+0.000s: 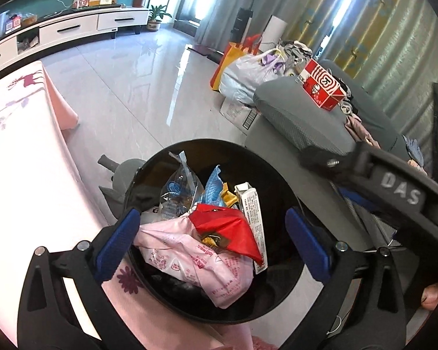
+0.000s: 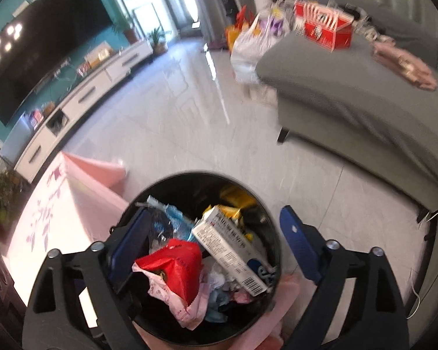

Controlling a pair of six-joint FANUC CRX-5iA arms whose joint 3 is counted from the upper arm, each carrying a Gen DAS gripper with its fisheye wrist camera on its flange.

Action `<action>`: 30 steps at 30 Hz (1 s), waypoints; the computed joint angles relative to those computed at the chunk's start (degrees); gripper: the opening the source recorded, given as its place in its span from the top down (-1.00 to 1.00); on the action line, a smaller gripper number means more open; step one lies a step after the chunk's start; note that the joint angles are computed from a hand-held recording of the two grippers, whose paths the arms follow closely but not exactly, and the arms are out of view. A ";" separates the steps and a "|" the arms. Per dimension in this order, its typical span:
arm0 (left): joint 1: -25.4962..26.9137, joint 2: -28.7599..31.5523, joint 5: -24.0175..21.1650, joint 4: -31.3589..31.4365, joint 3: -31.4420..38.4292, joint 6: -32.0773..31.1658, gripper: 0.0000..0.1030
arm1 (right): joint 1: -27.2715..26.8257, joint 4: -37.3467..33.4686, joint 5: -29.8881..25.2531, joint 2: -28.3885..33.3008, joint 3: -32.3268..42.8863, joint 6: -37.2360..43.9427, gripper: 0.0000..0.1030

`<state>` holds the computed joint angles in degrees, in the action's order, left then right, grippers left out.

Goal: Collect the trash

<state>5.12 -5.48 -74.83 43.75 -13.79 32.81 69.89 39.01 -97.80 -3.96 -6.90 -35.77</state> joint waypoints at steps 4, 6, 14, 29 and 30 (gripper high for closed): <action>1.25 -2.95 1.58 -0.11 -0.28 0.62 -0.94 | 2.47 2.78 -5.89 0.84 1.36 -1.35 -0.93; 1.93 -4.28 2.29 0.12 -0.28 0.23 -0.94 | 3.64 4.64 -10.03 2.10 2.46 -2.56 -0.94; 6.71 -8.42 1.14 0.44 1.74 -1.63 -0.94 | 6.74 9.69 -13.61 3.80 4.07 -0.19 -0.94; 10.89 -7.27 -3.33 0.82 2.55 -3.69 -0.94 | 4.58 7.11 -7.16 4.33 4.02 3.66 -0.94; 10.95 -7.33 -3.36 0.77 2.39 -3.65 -0.94 | 4.68 6.98 -7.26 4.04 3.64 3.42 -0.94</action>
